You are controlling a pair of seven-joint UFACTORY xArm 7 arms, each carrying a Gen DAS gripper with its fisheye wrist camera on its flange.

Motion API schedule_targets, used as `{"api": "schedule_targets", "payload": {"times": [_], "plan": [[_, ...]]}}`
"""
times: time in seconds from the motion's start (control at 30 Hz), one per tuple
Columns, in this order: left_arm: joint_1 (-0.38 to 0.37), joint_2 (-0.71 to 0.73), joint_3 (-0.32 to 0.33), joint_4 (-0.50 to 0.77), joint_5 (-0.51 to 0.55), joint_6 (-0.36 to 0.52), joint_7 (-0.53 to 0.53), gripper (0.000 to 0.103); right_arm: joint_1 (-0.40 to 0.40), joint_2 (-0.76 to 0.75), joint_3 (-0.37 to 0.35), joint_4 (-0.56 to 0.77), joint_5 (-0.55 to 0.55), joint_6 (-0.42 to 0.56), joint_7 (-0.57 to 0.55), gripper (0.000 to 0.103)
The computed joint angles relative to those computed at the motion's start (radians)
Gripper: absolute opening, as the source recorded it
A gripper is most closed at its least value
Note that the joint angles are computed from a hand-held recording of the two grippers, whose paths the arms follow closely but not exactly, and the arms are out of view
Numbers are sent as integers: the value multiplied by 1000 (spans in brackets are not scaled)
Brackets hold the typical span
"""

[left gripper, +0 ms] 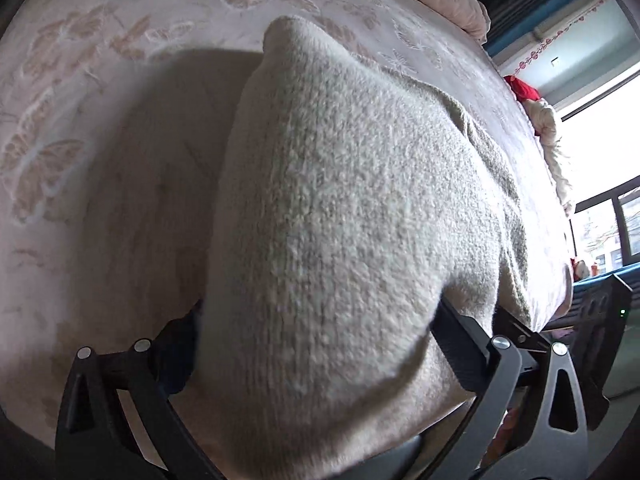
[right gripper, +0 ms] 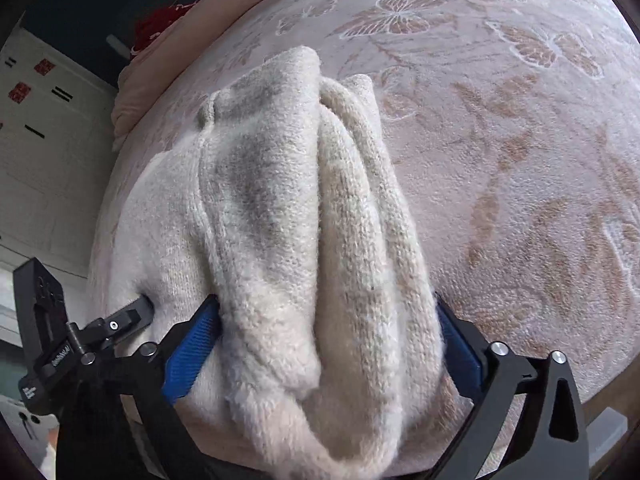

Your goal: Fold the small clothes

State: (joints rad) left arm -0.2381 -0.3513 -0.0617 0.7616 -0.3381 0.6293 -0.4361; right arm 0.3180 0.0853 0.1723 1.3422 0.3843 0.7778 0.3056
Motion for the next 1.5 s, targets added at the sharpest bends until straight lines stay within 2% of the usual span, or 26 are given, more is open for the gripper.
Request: {"api": "schedule_targets", "payload": {"times": [0.17, 0.2, 0.23, 0.27, 0.3, 0.33, 0.37, 0.4, 0.47, 0.7, 0.87, 1.07, 1.13, 1.27, 1.4, 1.5], "plan": [[-25, 25, 12, -13, -34, -83, 74, 98, 5, 57, 4, 59, -22, -18, -1, 98], [-27, 29, 18, -7, -42, -80, 87, 98, 5, 60, 3, 65, -13, -16, -12, 94], [-30, 29, 26, -5, -57, -76, 101, 98, -8, 56, 14, 62, 38, -20, -52, 70], [-38, 18, 36, -5, -86, -66, 120, 88, -18, 51, 18, 61, 92, -12, -72, 61], [-48, 10, 51, -2, -118, -54, 147, 84, -22, 42, 15, 59, 112, -8, -70, 47], [-43, -1, 51, 1, -122, -41, 151, 73, -27, 28, 13, 54, 138, -6, -77, 38], [-45, -20, 57, 4, -134, -25, 169, 61, -29, 10, 11, 48, 156, -6, -81, 36], [-44, -39, 60, 9, -138, -4, 181, 58, -29, -5, 10, 45, 168, -4, -86, 34], [-40, -79, 58, 20, -137, 38, 186, 52, -23, -48, 8, 40, 180, 9, -90, 33], [-30, -286, 65, 39, -132, 243, 151, 51, 24, -234, -7, 1, 195, 92, -78, 33], [-15, -453, 56, 42, -92, 303, 121, 51, 74, -307, 11, 51, 149, 70, -50, 33], [12, -551, 84, 143, -16, 295, 156, 51, 124, -204, 69, 316, -12, -8, -20, 33], [15, -542, 101, 194, 9, 283, 193, 51, 142, -153, 84, 412, -67, -24, -3, 33], [24, -502, 142, 318, 48, 263, 277, 52, 202, 11, 108, 683, -213, -19, 50, 34], [33, -473, 179, 393, 60, 236, 352, 53, 293, 180, 91, 946, -317, 20, 66, 35], [52, -472, 205, 394, 67, 223, 396, 56, 347, 296, 61, 1070, -335, 49, 68, 38]]}}
